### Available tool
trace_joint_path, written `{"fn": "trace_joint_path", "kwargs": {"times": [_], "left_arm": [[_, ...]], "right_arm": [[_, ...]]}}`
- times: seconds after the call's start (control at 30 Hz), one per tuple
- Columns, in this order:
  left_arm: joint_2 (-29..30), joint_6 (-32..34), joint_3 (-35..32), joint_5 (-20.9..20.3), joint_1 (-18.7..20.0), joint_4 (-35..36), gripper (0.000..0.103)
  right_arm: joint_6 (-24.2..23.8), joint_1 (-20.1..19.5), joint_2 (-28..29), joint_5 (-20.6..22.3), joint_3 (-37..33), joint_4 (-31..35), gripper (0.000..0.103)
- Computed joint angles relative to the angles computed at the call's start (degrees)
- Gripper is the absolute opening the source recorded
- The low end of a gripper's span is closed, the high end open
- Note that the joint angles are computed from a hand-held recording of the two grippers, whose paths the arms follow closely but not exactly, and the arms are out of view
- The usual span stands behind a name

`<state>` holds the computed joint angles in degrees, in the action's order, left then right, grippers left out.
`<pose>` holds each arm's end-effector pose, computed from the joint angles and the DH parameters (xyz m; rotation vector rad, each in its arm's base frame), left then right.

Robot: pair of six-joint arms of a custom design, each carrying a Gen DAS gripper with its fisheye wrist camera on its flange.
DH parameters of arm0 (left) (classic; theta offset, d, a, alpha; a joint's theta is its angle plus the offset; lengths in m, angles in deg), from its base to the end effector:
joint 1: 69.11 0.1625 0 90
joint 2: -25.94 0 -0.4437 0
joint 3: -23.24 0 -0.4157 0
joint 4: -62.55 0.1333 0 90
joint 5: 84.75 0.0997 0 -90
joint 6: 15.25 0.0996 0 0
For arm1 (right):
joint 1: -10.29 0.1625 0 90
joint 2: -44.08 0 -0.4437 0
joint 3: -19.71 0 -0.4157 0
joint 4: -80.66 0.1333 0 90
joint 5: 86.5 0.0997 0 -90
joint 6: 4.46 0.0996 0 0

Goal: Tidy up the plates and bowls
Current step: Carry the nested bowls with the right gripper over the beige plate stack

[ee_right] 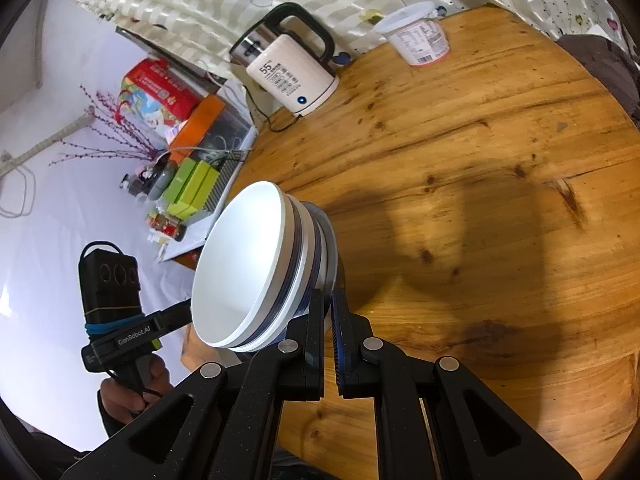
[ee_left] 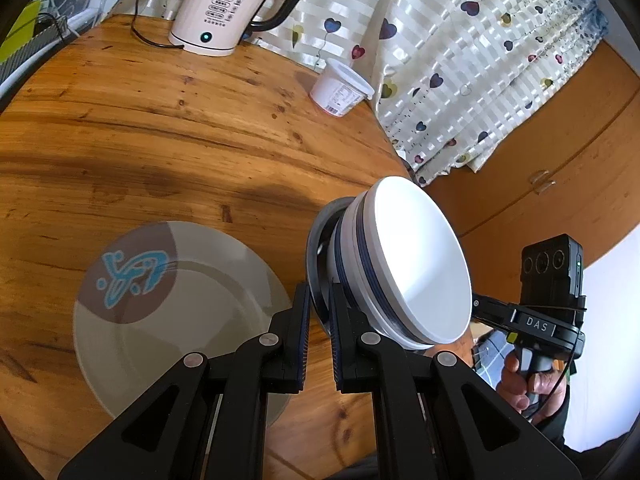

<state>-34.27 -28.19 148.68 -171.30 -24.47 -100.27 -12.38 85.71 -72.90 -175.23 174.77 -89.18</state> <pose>-0.2626 -0.4551 0.0847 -0.8654 -2.9990 0.2266 0.0640 -0.2921 0.2936 -0.1524 -2.8250 1.0646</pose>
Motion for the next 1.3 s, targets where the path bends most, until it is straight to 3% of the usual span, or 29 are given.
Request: {"fn": "trace_joint_path", "kwargs": {"times": [0.9, 1.3], "left_arm": [[-7.51, -1.97, 4.43, 4.84, 3.47, 0.47, 0.008], [-9.05, -2.79, 5.24, 6.31, 4.46, 0.91, 0.008]], "right_arm": [[2.85, 8.21, 16.70, -2.76, -3.74, -5.85, 0.007], [3.18, 9.19, 20.93, -2.66, -5.10, -6.61, 0.007]]}}
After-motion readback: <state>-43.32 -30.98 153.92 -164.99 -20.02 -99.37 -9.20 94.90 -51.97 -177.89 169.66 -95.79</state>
